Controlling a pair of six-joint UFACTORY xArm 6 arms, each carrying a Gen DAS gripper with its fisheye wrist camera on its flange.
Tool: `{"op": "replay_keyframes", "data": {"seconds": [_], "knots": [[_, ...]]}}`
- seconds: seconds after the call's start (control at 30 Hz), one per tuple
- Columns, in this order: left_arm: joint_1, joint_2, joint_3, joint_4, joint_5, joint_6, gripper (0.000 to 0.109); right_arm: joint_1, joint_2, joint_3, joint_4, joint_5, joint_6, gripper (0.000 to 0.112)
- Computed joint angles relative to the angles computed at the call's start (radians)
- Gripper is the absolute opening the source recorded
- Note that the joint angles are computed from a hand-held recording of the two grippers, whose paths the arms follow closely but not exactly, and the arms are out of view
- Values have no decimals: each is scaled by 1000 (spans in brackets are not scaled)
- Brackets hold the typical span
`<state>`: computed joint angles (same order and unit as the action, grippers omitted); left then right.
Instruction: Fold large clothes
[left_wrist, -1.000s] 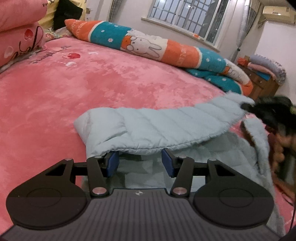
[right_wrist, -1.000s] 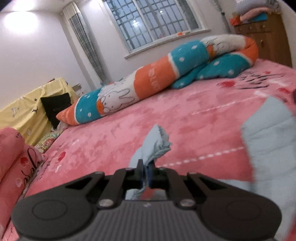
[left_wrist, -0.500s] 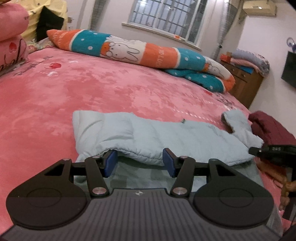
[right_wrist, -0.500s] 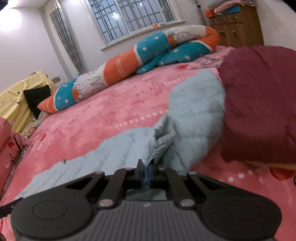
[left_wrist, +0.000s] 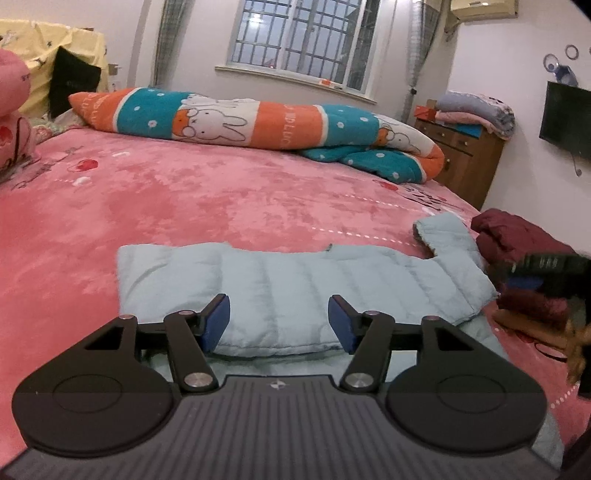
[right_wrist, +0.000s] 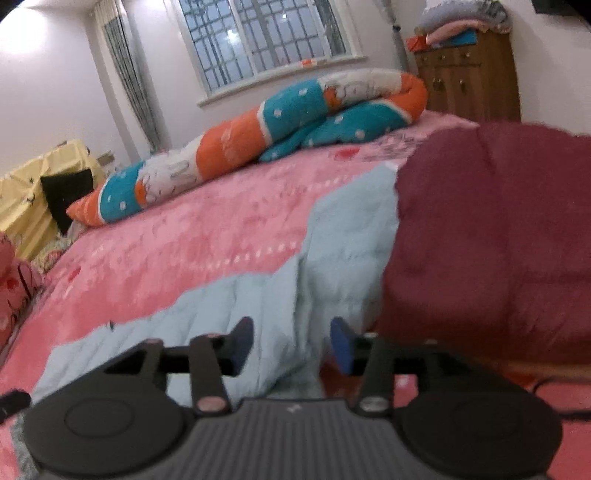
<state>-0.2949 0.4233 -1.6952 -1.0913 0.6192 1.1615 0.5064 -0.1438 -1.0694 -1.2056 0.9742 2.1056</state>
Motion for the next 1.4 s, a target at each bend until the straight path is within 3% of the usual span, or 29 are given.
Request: {"op": "replay_keyframes", "data": {"seconds": [0.1,0.37,0.47,0.57,0.67,0.8,0.93,1.17,1.4], "knots": [[-24,3,9,14,-45,5,72,-57,3,-22,6,-20,-64,68],[-59,7,41,35,-118,30,75,-263,206,-238,158,-149,-353,75],[-61,15,36,37,-124,45,77,-300,309,-347,230,-138,-458,75],[-59,24,29,35,-113,53,79,-313,415,-471,295,-67,-587,75],[-54,26,25,42,-98,45,79,-324,502,-567,360,15,-695,66],[-49,24,29,35,-78,60,81,-325,541,-598,382,102,-765,32],[-51,28,25,40,-70,61,82,-322,474,-500,333,78,-685,3],[-49,28,27,65,-71,30,82,-294,235,-246,70,-31,-348,0],[-52,26,30,70,-79,15,83,-225,-67,39,-108,29,5,0]]}}
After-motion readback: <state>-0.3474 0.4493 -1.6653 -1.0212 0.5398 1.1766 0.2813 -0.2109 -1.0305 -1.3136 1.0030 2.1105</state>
